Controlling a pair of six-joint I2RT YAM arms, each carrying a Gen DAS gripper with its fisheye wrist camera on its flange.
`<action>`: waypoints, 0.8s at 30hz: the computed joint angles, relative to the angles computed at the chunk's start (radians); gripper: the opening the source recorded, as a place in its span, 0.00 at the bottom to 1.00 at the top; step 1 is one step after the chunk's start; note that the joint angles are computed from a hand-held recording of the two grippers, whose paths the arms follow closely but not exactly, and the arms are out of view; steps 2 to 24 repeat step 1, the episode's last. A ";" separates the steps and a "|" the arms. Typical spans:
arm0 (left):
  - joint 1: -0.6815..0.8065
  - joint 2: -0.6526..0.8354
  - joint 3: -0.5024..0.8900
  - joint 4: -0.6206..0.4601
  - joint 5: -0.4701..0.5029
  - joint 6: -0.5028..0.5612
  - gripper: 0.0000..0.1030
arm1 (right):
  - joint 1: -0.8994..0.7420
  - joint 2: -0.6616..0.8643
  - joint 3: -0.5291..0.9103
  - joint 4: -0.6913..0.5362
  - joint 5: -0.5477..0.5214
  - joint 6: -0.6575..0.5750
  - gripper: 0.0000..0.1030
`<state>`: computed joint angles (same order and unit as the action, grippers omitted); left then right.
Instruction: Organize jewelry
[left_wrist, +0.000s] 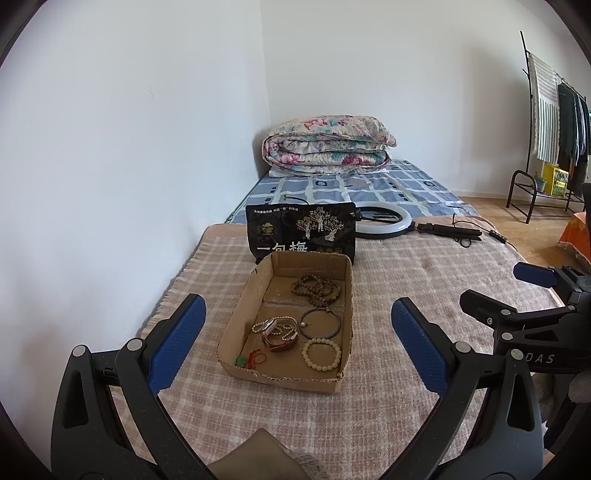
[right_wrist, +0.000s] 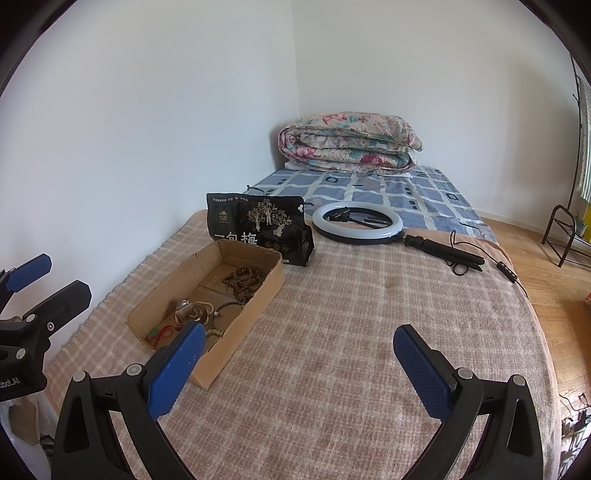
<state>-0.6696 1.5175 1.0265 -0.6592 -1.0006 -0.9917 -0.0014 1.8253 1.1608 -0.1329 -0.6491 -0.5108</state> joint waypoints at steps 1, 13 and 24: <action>0.001 0.000 0.003 0.000 -0.001 0.002 0.99 | 0.000 0.000 0.001 -0.001 0.000 -0.001 1.00; 0.001 0.000 0.003 0.000 -0.001 0.002 0.99 | 0.000 0.000 0.001 -0.001 0.000 -0.001 1.00; 0.001 0.000 0.003 0.000 -0.001 0.002 0.99 | 0.000 0.000 0.001 -0.001 0.000 -0.001 1.00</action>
